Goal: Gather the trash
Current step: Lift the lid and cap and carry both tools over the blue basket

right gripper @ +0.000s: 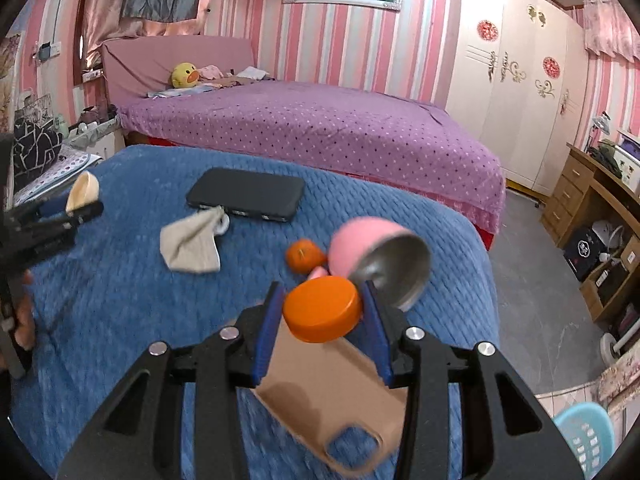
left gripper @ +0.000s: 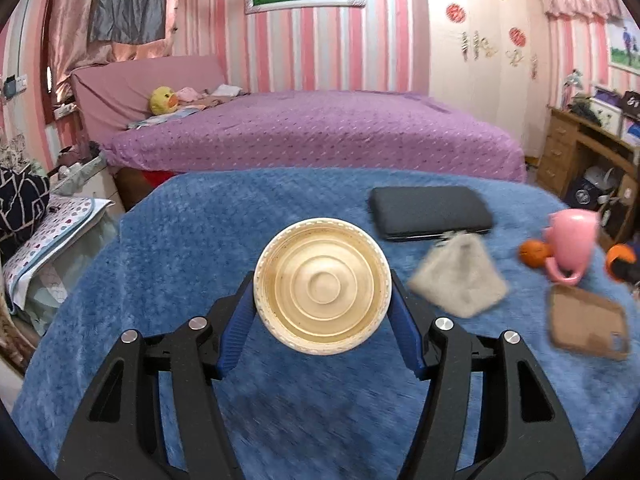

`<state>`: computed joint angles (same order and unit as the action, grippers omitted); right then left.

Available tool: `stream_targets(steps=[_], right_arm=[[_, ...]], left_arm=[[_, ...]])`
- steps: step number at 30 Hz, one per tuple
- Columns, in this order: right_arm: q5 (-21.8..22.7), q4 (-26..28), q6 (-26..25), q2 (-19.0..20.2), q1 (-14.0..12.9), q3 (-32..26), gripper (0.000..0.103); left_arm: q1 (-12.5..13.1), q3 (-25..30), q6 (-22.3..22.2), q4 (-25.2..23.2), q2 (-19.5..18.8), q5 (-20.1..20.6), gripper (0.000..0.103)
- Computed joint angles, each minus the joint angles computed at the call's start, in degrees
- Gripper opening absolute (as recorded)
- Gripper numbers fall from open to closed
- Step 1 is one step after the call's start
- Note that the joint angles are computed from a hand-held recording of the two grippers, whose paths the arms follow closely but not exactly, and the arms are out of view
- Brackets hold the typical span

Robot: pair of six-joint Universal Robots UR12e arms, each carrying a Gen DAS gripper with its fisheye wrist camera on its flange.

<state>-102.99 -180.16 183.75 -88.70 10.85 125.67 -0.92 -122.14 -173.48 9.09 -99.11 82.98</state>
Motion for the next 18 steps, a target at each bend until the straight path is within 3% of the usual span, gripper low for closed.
stream_targets(steps=[4, 11, 18], right_arm=[[-0.7, -0.8, 0.3, -2.5, -0.7, 2.4, 0.040], [-2.1, -2.2, 1.1, -9.6, -3.2, 7.4, 0.040], [-2.2, -1.4, 2.5, -19.5, -8.8, 13.3, 0.040]], left_arm=[[-1.9, -1.8, 1.6, 0.8, 2.2, 1.3, 0.061], [-5.6, -4.4, -0.3, 0.6, 6.2, 1.6, 0.061], [-11.0, -5.2, -2.4, 1.0, 8.3, 2.3, 0.061]])
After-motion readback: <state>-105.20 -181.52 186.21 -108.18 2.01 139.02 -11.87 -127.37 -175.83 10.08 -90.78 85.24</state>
